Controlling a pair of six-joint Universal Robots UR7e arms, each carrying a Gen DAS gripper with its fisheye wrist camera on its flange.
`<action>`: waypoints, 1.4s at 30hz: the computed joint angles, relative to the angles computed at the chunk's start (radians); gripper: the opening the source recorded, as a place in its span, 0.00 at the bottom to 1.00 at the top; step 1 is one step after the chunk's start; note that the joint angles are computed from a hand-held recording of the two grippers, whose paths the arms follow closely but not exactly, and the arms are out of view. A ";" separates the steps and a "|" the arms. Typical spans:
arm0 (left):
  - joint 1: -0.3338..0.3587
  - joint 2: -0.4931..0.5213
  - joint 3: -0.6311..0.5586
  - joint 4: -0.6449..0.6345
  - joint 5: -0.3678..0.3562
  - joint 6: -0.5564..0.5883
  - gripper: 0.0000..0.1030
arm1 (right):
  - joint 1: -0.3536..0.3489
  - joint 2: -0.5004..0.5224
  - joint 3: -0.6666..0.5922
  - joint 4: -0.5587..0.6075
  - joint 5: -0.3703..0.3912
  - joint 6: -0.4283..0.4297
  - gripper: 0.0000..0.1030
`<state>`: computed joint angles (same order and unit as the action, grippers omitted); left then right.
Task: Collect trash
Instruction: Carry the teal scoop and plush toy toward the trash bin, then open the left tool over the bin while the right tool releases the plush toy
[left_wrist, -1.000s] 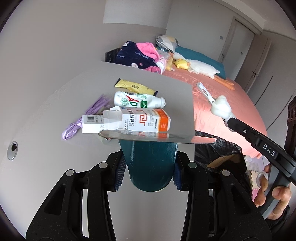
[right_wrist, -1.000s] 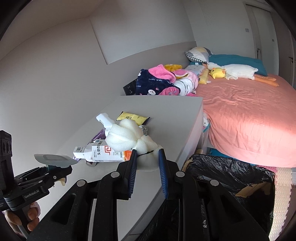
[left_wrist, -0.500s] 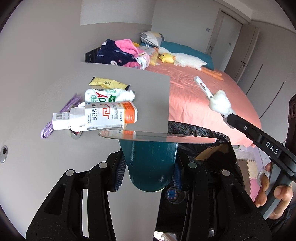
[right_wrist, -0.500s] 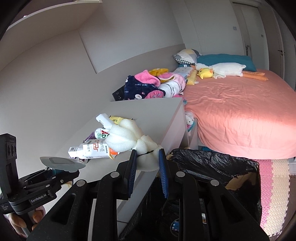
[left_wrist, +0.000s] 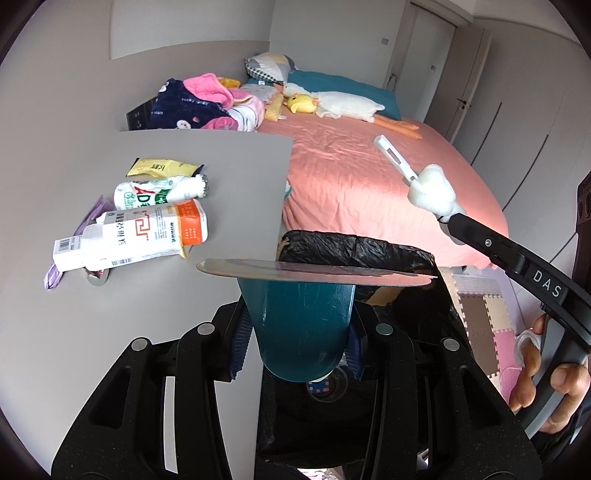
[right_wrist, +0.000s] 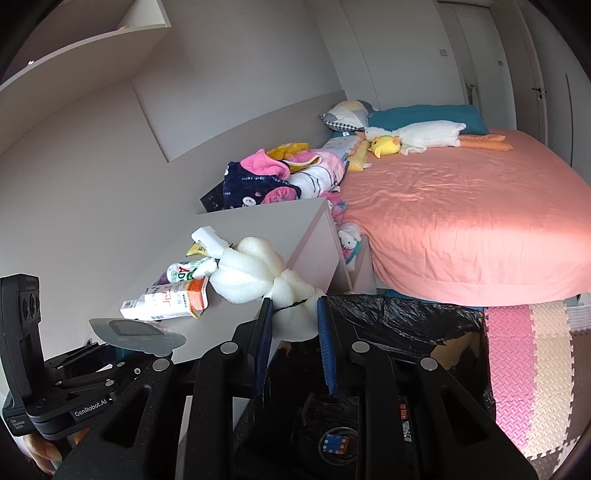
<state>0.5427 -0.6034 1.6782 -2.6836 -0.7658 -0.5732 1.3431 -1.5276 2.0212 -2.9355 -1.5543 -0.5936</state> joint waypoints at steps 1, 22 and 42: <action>0.000 0.007 -0.008 0.002 -0.004 0.005 0.40 | -0.004 -0.003 0.000 -0.001 0.002 0.001 0.25; -0.001 0.149 -0.177 0.071 -0.119 0.103 0.40 | -0.105 -0.056 -0.012 0.018 0.009 0.036 0.25; 0.020 0.139 -0.159 0.118 -0.118 0.040 0.94 | -0.124 -0.029 -0.035 0.043 -0.031 0.096 0.82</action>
<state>0.5626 -0.4644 1.5194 -2.5657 -0.8843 -0.5333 1.2190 -1.5571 1.9862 -2.8922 -1.5849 -0.4971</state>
